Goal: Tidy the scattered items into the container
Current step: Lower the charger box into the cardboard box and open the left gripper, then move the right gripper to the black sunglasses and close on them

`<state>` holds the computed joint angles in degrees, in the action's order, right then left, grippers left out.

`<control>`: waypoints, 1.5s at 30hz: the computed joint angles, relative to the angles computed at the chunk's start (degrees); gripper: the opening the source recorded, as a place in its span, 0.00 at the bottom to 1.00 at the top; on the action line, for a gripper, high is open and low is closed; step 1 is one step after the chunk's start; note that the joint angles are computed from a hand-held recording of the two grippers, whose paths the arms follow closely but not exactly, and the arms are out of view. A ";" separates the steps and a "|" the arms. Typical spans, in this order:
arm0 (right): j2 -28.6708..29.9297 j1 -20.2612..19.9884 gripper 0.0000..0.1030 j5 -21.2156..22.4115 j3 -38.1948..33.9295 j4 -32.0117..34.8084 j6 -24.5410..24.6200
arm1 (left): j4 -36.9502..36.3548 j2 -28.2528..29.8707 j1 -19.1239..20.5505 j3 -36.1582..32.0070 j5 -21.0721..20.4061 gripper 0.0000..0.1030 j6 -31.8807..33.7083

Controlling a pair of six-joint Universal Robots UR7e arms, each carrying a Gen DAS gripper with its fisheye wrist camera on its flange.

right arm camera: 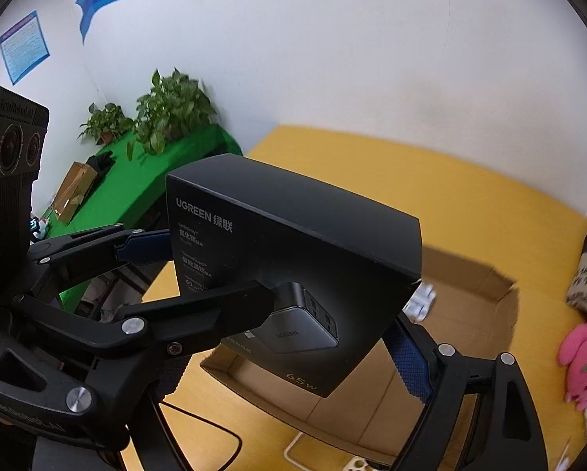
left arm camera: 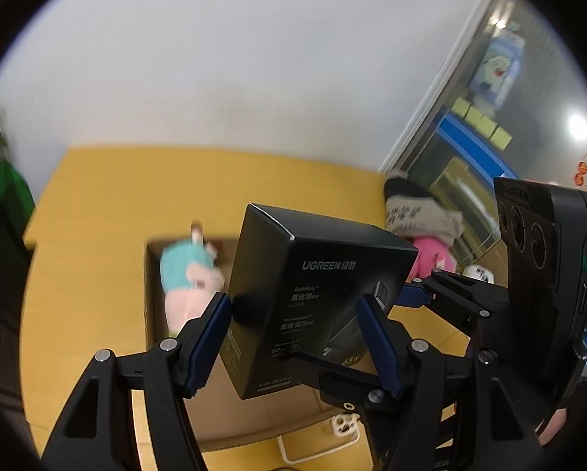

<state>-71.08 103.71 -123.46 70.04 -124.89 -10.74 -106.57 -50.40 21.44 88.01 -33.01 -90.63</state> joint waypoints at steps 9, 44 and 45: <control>-0.63 -10.46 0.89 10.11 8.12 3.74 5.43 | -15.77 -0.53 6.00 12.08 -12.47 0.63 0.14; -18.93 -5.90 0.63 0.07 19.57 3.67 9.22 | 19.20 12.91 -1.17 -14.88 -13.26 0.41 -12.79; -20.21 -6.12 1.00 -0.81 20.64 3.75 10.37 | 18.67 13.26 -1.34 -14.70 -14.07 0.72 -13.37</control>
<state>-91.30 97.60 -124.27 90.68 -121.14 -0.37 -87.90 -37.13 20.10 73.31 -47.08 -104.00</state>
